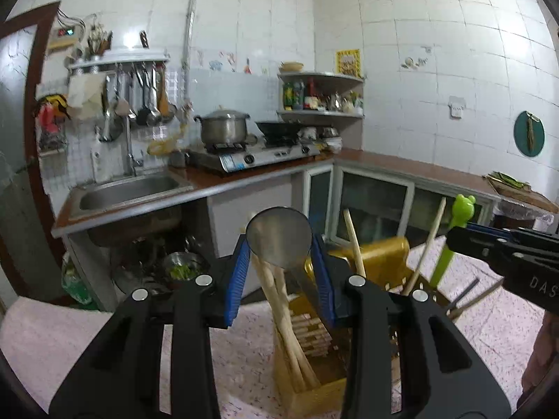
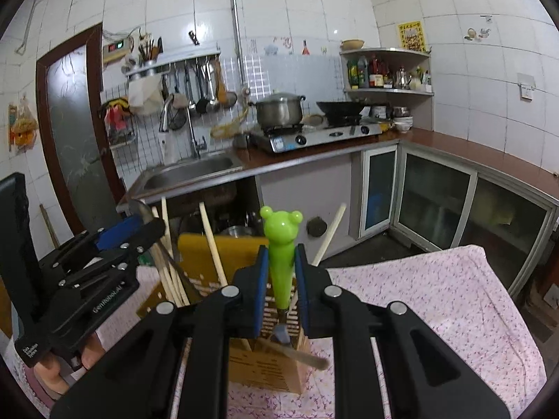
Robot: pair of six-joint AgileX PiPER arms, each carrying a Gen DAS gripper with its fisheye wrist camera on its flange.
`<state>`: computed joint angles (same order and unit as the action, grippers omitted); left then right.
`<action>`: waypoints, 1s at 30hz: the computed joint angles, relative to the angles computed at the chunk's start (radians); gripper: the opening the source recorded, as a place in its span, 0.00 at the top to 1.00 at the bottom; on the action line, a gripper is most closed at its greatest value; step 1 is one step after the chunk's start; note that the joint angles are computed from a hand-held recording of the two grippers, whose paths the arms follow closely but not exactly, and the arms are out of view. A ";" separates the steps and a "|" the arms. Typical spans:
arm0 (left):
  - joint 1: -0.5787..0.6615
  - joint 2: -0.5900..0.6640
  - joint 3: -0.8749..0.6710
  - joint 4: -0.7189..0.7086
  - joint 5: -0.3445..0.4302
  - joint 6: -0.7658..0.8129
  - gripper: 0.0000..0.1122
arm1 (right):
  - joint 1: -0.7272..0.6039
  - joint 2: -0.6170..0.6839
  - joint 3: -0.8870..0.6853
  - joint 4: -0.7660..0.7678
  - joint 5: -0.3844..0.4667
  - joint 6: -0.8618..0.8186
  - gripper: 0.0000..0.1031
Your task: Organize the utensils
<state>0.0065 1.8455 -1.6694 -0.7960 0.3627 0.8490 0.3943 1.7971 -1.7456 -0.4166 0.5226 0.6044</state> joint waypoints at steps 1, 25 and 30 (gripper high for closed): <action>-0.005 0.001 0.016 -0.007 -0.016 0.019 0.69 | 0.002 0.007 0.005 -0.001 -0.003 0.000 0.85; 0.361 -0.609 0.538 -0.256 0.225 0.214 0.13 | 0.328 -0.452 0.537 -0.722 0.190 0.732 0.16; 0.540 -0.824 0.737 -0.322 0.349 0.278 0.13 | 0.580 -0.580 0.706 -0.860 0.412 0.939 0.07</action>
